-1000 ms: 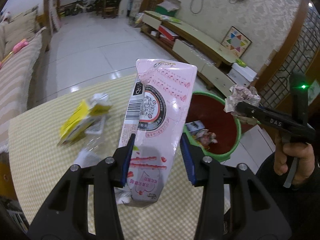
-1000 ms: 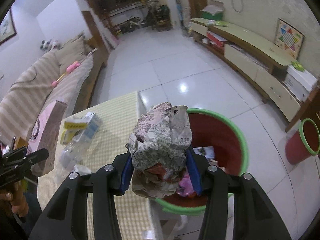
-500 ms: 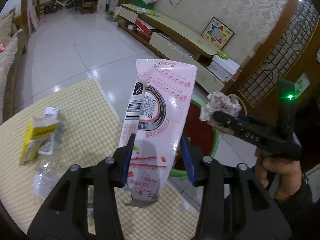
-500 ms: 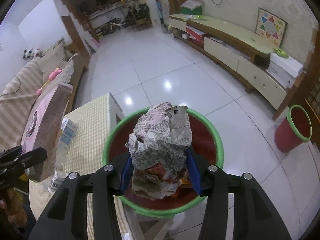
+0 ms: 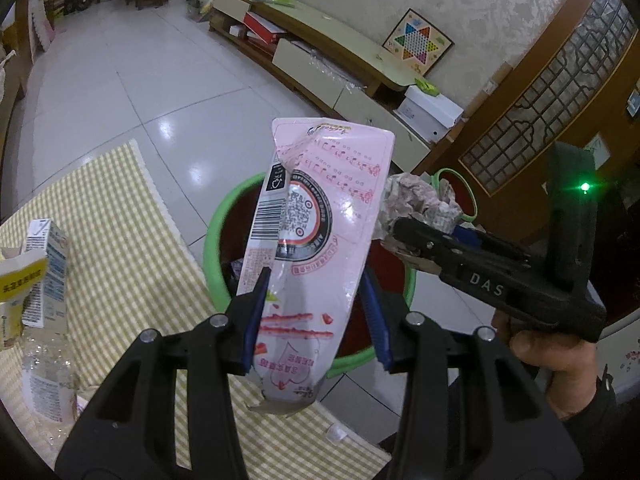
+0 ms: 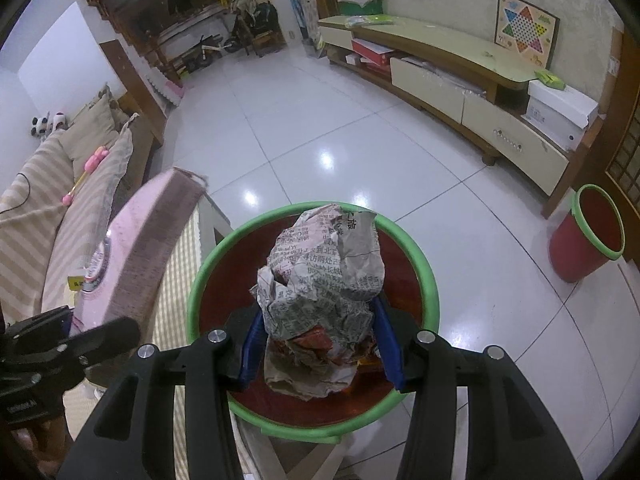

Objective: Collect trash
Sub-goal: 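Carry the pink packet and crumpled newspaper in both grippers toward the bin, then open both grippers to drop the packet and newspaper into the bin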

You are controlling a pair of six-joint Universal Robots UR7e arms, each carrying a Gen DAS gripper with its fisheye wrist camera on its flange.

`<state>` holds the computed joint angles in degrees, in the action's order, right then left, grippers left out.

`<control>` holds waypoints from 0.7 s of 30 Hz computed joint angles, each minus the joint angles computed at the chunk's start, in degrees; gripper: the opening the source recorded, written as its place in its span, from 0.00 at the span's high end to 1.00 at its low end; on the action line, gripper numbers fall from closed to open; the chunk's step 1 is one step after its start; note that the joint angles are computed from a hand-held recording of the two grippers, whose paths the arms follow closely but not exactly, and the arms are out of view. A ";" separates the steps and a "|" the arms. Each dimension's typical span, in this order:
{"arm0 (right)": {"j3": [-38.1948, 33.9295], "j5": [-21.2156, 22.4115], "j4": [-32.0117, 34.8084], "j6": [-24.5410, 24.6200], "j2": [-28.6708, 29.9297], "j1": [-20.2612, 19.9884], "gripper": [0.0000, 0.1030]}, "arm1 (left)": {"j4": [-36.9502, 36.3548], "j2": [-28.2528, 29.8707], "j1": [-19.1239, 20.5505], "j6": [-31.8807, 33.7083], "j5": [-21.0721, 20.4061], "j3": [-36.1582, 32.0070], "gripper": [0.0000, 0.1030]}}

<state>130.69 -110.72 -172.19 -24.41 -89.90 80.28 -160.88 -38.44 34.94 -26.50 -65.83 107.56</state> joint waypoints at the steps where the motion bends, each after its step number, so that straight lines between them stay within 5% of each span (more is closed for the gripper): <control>1: 0.00 -0.12 -0.09 0.02 0.04 0.06 0.55 | 0.12 0.31 0.07 0.00 -0.09 -0.31 0.59; 17: -0.04 0.59 -0.29 0.08 0.23 -1.13 0.54 | -0.19 3.77 0.84 1.17 -1.39 -4.35 0.57; 20: -0.03 0.59 -0.68 -0.06 0.31 -1.40 0.52 | -0.58 4.01 1.07 0.24 -0.66 -4.45 0.43; 21: 0.00 0.46 -0.94 -0.01 0.37 -1.47 0.50 | -1.12 3.93 1.10 -0.24 -0.41 -4.20 0.30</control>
<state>130.69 -110.27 -173.13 -24.42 -89.52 78.81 -162.00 -34.51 36.04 -26.74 -66.24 103.36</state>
